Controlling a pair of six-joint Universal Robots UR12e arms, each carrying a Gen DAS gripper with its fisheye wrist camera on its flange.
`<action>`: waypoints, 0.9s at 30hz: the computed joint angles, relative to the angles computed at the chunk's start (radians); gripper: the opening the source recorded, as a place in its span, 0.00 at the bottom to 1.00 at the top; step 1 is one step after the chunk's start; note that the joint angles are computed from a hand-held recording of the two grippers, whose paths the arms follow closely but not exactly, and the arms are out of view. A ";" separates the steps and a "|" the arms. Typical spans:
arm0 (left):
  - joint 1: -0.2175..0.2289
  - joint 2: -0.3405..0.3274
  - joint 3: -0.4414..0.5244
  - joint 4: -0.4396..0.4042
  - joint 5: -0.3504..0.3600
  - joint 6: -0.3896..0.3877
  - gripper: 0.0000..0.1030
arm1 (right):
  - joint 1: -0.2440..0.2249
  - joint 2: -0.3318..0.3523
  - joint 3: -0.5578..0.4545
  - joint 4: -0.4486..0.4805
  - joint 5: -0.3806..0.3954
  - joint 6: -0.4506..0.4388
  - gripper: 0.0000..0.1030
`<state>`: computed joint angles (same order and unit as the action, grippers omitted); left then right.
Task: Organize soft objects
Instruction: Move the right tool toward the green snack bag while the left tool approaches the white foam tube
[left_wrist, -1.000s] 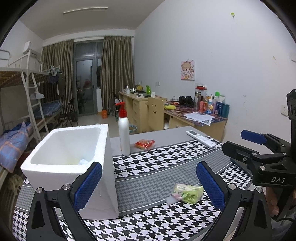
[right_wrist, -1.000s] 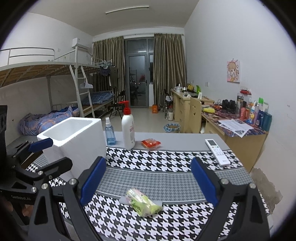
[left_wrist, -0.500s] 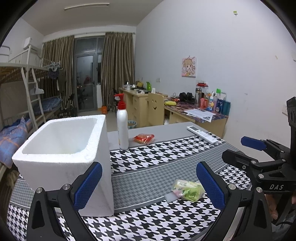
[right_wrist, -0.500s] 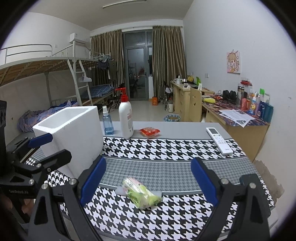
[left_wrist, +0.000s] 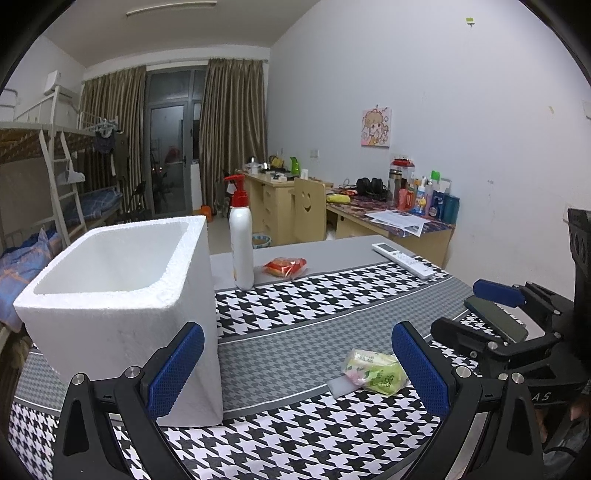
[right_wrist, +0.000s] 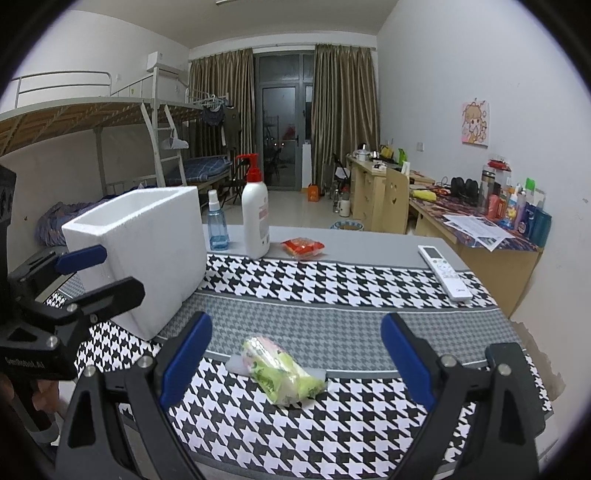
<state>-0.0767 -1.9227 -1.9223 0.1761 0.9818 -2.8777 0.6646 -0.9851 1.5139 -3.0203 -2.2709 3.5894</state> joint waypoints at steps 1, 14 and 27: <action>-0.001 -0.001 0.000 -0.001 0.003 -0.001 0.99 | 0.000 0.001 0.001 0.001 0.002 -0.002 0.92; -0.001 -0.005 -0.003 -0.009 0.009 -0.012 0.99 | -0.011 0.004 0.004 0.043 0.043 0.028 0.92; -0.025 -0.015 -0.005 -0.049 0.060 0.002 0.99 | -0.030 0.009 0.011 0.096 0.109 0.051 0.92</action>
<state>-0.1020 -1.9377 -1.9277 0.1273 1.0416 -2.8757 0.6346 -0.9763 1.5249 -2.9239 -2.1621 3.6407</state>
